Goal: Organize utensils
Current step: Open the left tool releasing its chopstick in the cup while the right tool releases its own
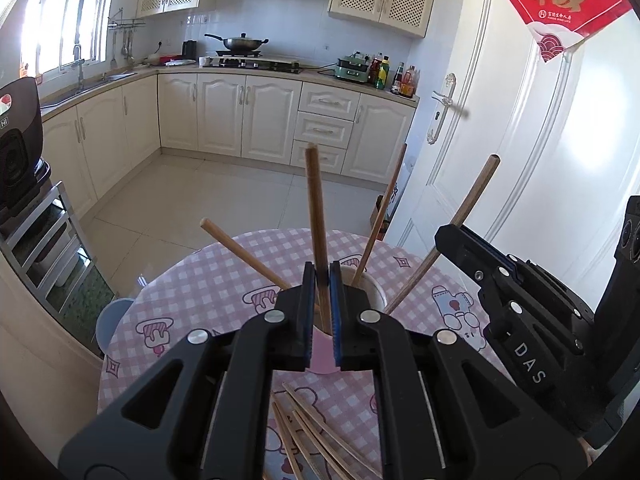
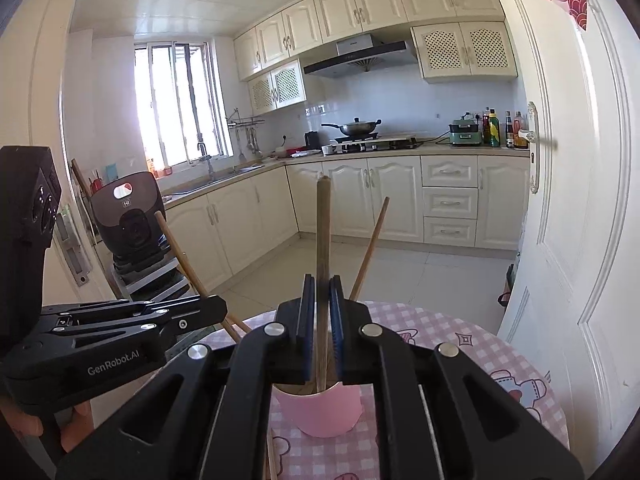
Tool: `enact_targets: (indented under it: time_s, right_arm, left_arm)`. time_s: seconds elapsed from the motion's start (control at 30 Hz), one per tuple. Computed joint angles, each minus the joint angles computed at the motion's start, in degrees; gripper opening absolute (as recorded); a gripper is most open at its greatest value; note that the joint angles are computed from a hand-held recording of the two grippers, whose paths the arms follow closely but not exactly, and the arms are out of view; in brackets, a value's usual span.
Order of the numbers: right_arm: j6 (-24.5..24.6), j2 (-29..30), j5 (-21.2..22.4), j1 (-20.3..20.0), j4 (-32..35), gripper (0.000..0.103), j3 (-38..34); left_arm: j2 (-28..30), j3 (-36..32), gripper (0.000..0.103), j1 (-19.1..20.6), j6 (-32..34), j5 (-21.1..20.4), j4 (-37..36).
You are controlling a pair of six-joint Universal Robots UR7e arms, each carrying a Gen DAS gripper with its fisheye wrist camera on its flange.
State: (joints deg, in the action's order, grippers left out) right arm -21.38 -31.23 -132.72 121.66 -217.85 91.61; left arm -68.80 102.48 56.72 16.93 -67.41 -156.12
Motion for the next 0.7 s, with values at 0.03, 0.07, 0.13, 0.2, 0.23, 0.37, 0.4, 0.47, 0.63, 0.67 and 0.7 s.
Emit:
enact_targets:
  time_s: [0.03, 0.07, 0.13, 0.2, 0.23, 0.37, 0.4, 0.47, 0.63, 0.67, 0.7]
  right_arm:
    - [0.4, -0.1, -0.2, 0.2, 0.3, 0.008, 0.1]
    - [0.5, -0.3, -0.2, 0.2, 0.3, 0.008, 0.4]
    - [0.9, -0.4, -0.7, 0.5, 0.3, 0.010, 0.8]
    - [1.2, -0.6, -0.9, 0.8, 0.1, 0.012, 1.4]
    - [1.4, -0.7, -1.1, 0.9, -0.1, 0.015, 1.6]
    - [2.5, -1.1, -1.9, 2.0, -1.3, 0.035, 3.2]
    - [2.7, -1.2, -2.1, 2.4, -1.5, 0.036, 3.7]
    - [3.0, -1.1, -3.5, 3.4, -1.8, 0.038, 4.4]
    - [4.2, -0.4, -7.3, 6.1, -2.8, 0.048, 6.6]
    - [4.8, -0.3, -7.9, 6.5, -2.6, 0.048, 7.0]
    - [5.2, 0.0, -8.5, 7.0, -2.7, 0.049, 7.4]
  left_arm:
    - [-0.2, 0.2, 0.016, -0.2, 0.1, 0.7, -0.1]
    - [-0.3, 0.5, 0.031, -0.5, 0.3, 1.1, -0.6]
    - [-1.1, 1.8, 0.062, -0.8, 0.8, 1.8, -3.1]
    - [-2.1, 2.8, 0.062, -1.0, 1.3, 1.9, -4.4]
    - [-2.4, 3.1, 0.062, -1.0, 1.2, 2.0, -4.1]
    - [-4.5, 5.4, 0.073, -1.4, 1.3, 2.9, -5.6]
    - [-4.9, 6.2, 0.074, -1.7, 1.5, 3.5, -6.7]
    - [-6.2, 8.5, 0.081, -2.1, 3.0, 5.0, -9.7]
    - [-9.8, 13.9, 0.084, -2.7, 5.1, 7.9, -14.8]
    - [-10.5, 14.9, 0.085, -2.8, 5.2, 8.1, -15.5]
    - [-11.6, 16.1, 0.085, -2.7, 5.4, 7.6, -16.1]
